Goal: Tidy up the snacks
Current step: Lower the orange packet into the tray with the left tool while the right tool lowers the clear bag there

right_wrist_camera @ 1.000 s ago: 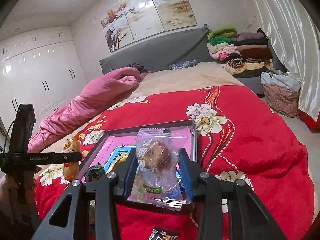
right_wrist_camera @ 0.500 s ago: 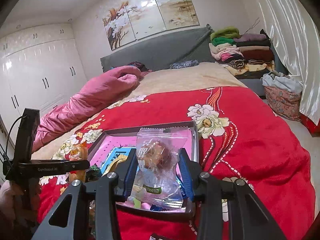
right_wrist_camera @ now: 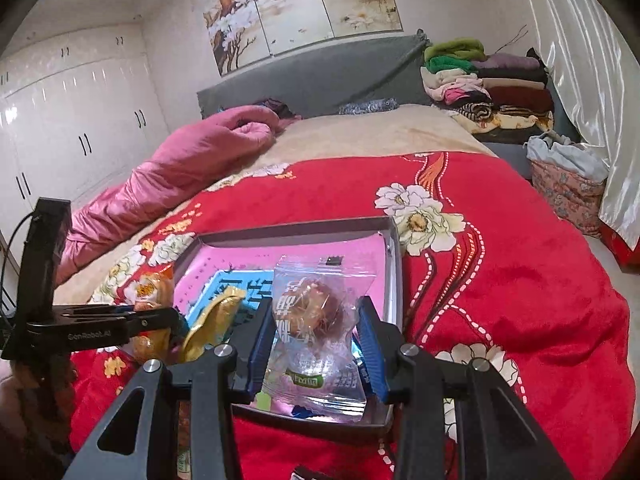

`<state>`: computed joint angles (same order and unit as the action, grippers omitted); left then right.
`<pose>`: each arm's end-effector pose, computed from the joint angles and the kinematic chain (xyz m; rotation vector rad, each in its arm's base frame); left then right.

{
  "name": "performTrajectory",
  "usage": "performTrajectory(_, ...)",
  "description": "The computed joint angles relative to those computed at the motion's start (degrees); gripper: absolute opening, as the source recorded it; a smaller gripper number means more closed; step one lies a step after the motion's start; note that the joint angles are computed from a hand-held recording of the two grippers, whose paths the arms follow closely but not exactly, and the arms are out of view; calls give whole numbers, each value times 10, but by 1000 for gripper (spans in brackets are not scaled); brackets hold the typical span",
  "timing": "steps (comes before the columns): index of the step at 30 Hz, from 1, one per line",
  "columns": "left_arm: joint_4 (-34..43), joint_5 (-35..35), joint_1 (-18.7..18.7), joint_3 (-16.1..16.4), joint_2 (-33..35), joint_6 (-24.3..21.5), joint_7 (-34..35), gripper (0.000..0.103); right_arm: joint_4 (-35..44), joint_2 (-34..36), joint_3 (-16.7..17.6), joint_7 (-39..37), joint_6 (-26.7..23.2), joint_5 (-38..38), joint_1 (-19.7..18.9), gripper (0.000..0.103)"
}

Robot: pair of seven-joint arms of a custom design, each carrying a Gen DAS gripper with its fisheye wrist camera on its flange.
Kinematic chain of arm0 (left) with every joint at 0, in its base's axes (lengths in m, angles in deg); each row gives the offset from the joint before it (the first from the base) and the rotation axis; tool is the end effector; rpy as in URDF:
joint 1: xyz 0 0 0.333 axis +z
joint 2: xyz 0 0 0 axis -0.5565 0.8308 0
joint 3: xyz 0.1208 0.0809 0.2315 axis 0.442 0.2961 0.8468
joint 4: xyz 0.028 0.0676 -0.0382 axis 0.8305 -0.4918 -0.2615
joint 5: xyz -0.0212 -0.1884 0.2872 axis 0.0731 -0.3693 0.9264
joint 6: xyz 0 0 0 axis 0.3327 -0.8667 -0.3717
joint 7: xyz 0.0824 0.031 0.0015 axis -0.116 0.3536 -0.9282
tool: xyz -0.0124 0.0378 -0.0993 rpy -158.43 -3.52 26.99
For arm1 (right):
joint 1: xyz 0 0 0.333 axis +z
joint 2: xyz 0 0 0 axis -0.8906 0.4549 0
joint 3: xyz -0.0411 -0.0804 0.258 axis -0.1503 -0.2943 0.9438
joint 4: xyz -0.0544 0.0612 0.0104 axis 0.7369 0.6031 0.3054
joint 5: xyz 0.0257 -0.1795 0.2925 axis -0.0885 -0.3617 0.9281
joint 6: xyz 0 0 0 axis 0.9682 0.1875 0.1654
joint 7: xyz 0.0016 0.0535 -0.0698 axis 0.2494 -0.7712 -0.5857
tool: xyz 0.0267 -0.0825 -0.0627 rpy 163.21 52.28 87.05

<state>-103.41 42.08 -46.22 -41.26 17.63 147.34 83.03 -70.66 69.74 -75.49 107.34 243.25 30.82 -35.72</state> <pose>0.6970 -0.2456 0.3941 -1.8469 2.0680 -0.8766 0.6825 0.2809 0.3843 -1.6611 1.5157 -0.5694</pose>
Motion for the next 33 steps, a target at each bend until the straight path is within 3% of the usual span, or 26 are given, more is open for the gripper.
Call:
performTrajectory(17, 12, -2, -2, -3, 8, -10, 12, 36, 104, 62, 33, -26, -85, -5, -19, 41)
performTrajectory(26, 20, -5, -4, -3, 12, -16, 15, 36, 139, 83, 45, -45, -103, -2, -22, 41)
performTrajectory(33, 33, -8, -5, -5, 19, -22, 22, 36, 166, 99, 35, -40, -121, -10, -14, 42)
